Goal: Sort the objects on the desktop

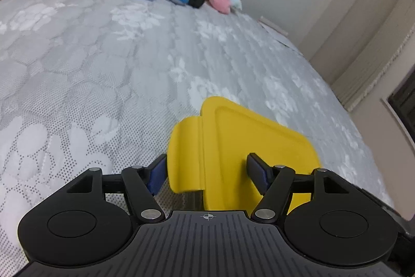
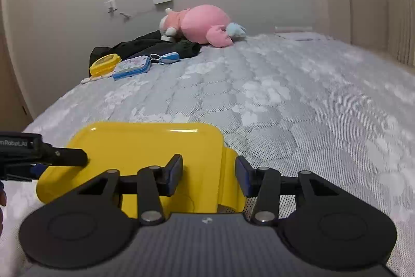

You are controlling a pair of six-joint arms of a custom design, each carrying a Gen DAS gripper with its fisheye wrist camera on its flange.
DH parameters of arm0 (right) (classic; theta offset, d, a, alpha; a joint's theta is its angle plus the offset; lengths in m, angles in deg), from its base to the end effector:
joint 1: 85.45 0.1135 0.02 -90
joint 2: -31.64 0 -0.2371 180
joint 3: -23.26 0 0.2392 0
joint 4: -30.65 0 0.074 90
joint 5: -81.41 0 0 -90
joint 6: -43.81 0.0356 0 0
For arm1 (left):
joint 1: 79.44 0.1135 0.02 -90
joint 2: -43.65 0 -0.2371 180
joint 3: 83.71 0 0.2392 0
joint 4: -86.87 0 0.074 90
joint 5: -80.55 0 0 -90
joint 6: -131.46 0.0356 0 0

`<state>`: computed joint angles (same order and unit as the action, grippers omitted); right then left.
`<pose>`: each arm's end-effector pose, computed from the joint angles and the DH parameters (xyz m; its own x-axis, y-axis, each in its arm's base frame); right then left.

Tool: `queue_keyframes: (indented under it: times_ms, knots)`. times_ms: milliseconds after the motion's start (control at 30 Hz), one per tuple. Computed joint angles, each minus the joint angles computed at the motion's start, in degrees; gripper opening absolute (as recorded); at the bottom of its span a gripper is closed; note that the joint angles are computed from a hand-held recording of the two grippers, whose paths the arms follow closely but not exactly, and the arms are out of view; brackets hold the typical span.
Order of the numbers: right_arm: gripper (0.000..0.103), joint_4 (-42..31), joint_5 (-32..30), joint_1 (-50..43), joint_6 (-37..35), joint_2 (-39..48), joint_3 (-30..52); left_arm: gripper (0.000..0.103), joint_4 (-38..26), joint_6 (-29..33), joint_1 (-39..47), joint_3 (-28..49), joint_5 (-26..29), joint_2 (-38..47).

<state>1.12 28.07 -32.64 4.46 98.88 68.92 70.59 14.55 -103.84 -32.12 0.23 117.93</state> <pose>0.1469 0.1585 0.1643 -0.6173 0.2127 -0.7574 0.1023 0.9763 0.1908 0.2355 -0.1134 0.1809 -0.7489 -0.1502 -0.6454 0.2101 0.8699 -0.4462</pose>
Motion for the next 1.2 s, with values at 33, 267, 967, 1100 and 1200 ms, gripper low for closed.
queue_keyframes:
  times_ms: [33,267,967,1100,1200]
  knots:
    - [0.048,-0.02,-0.18,-0.08,0.64,-0.35,-0.18,0.07,0.05,-0.15,0.32,0.04,0.73,0.12]
    - [0.061,-2.82,-2.0,-4.3,11.42,-11.81,-5.24,0.074,1.7,-4.03,5.26,-2.13,4.29,-3.99]
    - [0.058,1.99,-11.05,-5.94,11.89,-10.81,-8.05,0.074,-3.73,-1.23,4.54,1.53,3.06,0.13]
    - [0.059,2.04,-11.34,-6.15,12.05,-11.13,-8.17,0.074,-3.83,-1.17,4.3,1.41,2.83,-0.07]
    - [0.059,1.87,-11.17,-5.88,11.99,-11.0,-7.98,0.075,-3.88,-1.23,4.21,1.39,2.74,-0.11]
